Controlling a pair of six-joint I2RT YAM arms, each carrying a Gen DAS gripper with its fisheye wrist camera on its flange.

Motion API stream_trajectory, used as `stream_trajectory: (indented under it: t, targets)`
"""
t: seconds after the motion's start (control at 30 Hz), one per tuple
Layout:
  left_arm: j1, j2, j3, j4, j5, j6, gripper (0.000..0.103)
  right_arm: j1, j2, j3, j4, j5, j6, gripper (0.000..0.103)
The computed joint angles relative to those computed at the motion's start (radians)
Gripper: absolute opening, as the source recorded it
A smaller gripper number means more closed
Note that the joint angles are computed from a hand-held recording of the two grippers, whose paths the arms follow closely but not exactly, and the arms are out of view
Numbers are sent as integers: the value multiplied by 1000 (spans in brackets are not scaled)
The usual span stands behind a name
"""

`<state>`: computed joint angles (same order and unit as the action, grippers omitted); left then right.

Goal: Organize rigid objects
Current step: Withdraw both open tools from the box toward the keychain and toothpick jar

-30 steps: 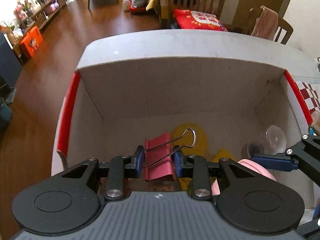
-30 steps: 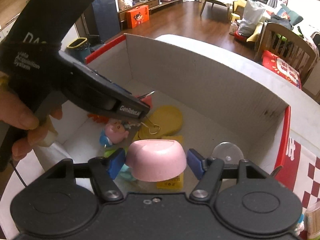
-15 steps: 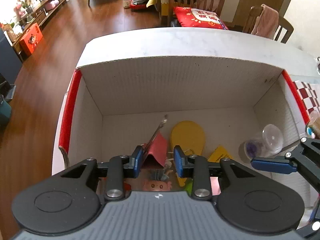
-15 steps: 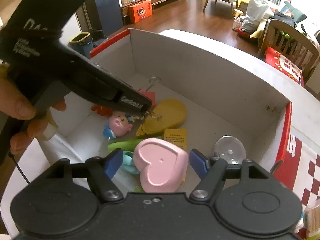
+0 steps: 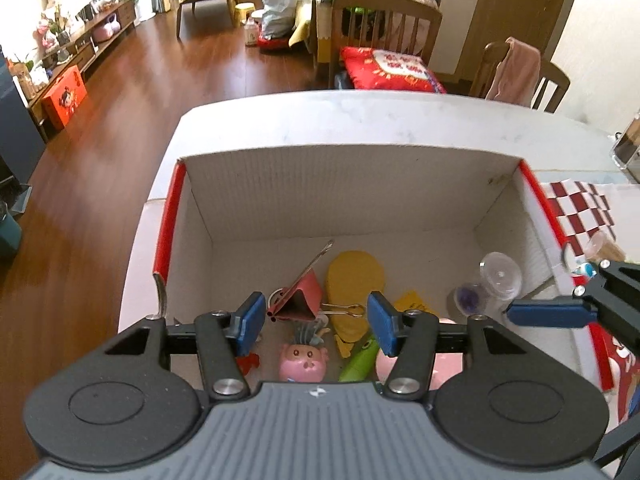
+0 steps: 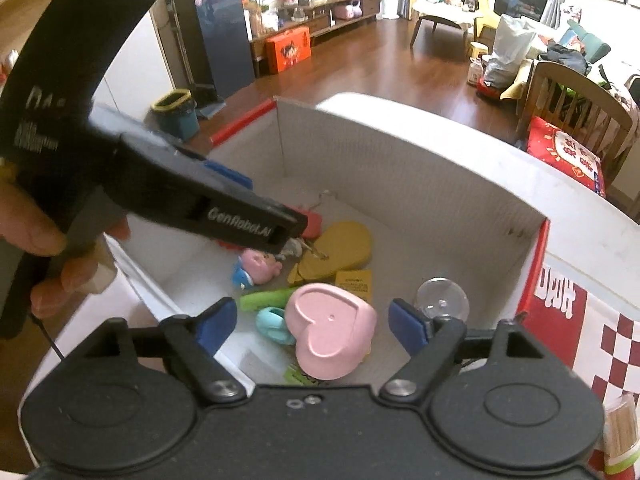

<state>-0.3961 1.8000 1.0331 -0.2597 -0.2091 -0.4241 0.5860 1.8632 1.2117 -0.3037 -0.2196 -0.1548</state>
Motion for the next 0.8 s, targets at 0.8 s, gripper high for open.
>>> stream_trajectory:
  t: [0.8]
  targets:
    - [-314, -230, -37, -1, -217, -124, 68, -378, -482, -292, -43, -265, -125, 101]
